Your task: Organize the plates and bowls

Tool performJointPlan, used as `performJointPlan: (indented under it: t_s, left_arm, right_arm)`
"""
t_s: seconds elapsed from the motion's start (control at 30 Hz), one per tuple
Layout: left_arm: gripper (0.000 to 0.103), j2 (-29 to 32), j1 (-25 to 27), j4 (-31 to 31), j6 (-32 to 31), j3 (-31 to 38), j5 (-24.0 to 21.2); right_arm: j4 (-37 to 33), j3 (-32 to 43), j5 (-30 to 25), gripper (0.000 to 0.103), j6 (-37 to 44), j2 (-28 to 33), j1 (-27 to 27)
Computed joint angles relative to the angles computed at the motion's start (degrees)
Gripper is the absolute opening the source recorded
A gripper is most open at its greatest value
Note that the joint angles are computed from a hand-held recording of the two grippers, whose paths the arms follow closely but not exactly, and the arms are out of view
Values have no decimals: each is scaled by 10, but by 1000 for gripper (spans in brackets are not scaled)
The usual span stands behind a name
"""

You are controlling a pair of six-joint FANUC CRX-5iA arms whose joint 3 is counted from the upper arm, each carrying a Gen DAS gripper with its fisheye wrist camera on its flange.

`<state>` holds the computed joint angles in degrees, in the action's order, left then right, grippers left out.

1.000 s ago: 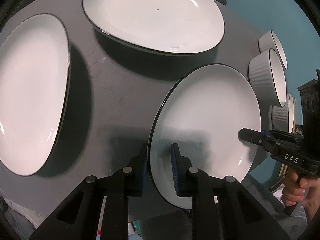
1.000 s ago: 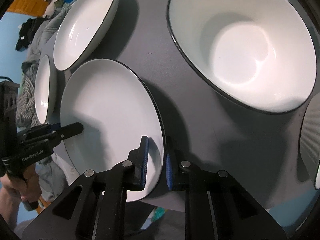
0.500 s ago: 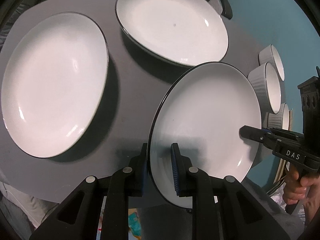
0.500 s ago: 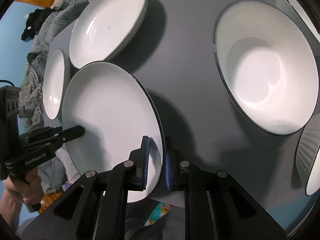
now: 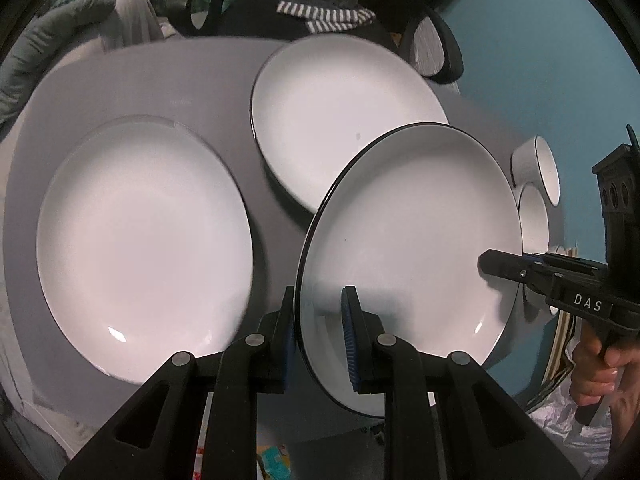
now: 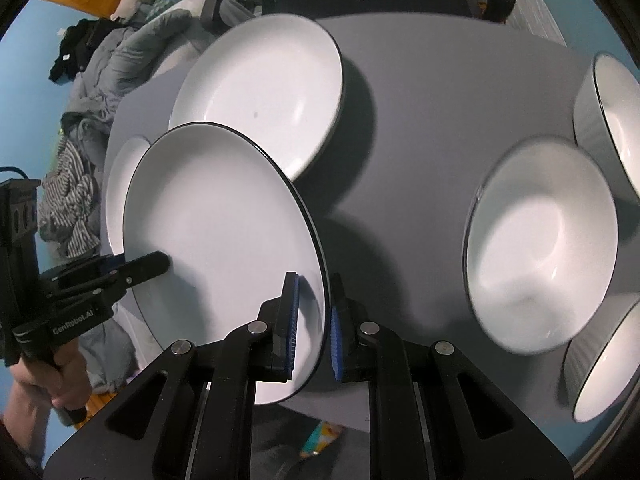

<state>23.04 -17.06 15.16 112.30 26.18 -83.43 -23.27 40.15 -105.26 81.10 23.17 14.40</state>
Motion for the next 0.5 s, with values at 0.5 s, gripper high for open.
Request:
performJointPlan:
  t_s: [0.5]
  left_arm:
    - [21, 117, 20, -33, 1, 188, -69]
  right_arm:
    - [-1, 164, -33, 14, -20, 111, 11]
